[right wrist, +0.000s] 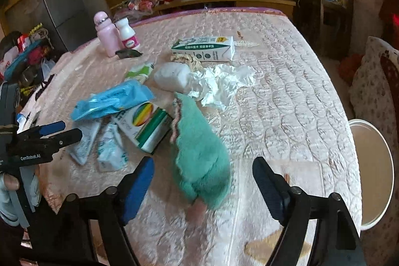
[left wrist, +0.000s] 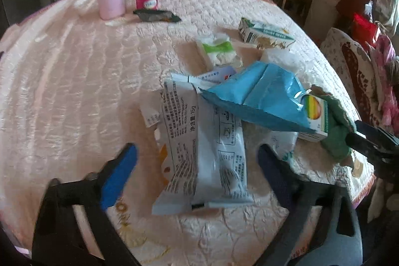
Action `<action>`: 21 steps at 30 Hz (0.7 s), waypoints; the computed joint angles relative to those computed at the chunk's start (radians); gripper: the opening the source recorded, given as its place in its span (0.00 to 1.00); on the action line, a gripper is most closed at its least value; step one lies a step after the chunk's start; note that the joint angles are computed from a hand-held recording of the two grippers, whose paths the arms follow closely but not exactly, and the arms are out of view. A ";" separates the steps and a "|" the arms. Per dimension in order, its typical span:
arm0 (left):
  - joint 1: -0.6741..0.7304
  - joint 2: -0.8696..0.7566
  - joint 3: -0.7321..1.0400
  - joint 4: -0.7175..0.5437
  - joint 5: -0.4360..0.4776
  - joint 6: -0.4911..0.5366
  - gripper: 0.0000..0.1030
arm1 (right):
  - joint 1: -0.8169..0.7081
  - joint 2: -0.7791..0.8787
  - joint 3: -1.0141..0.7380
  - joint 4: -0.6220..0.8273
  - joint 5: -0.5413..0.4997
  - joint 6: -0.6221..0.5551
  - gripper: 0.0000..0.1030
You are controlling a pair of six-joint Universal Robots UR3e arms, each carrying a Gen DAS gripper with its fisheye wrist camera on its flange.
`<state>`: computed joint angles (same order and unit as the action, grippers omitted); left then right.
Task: Collect trash
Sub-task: 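Grasp the green plush toy with the right tool while the left tool grasps the white snack wrapper, then carry both items to the white bucket and open both tools to drop them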
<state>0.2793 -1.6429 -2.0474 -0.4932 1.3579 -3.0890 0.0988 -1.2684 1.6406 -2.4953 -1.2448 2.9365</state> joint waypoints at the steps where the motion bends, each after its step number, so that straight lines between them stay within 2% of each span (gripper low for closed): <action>1: 0.002 -0.020 0.019 -0.026 -0.006 0.002 0.73 | 0.002 0.028 -0.028 0.010 -0.002 0.004 0.77; 2: 0.011 -0.031 0.027 -0.046 -0.025 0.005 0.67 | 0.000 0.052 -0.051 0.022 0.008 0.005 0.77; 4: 0.035 -0.023 0.010 -0.044 -0.068 0.007 0.63 | 0.000 0.090 -0.083 0.045 0.030 0.002 0.73; 5: 0.043 -0.009 -0.001 -0.046 -0.077 0.011 0.59 | 0.006 0.112 -0.100 0.056 0.025 -0.002 0.66; 6: 0.054 0.011 -0.011 -0.056 -0.088 0.019 0.54 | 0.004 0.123 -0.106 0.072 0.042 -0.014 0.49; 9: 0.093 0.085 -0.034 -0.131 -0.110 0.053 0.48 | -0.002 0.097 -0.068 0.062 0.062 -0.014 0.46; 14: 0.166 0.264 -0.100 -0.219 -0.099 0.112 0.47 | -0.054 -0.033 0.043 0.088 0.115 -0.055 0.45; 18: 0.226 0.412 -0.097 -0.322 -0.134 0.146 0.47 | -0.121 -0.134 0.121 0.117 0.159 -0.076 0.45; 21: 0.212 0.446 -0.057 -0.357 -0.164 0.139 0.47 | -0.164 -0.196 0.155 0.123 0.165 -0.085 0.45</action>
<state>0.4915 -1.1964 -2.1044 -0.8497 1.1942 -2.9495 -0.0656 -1.4640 1.7951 -2.3722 -1.0802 2.8516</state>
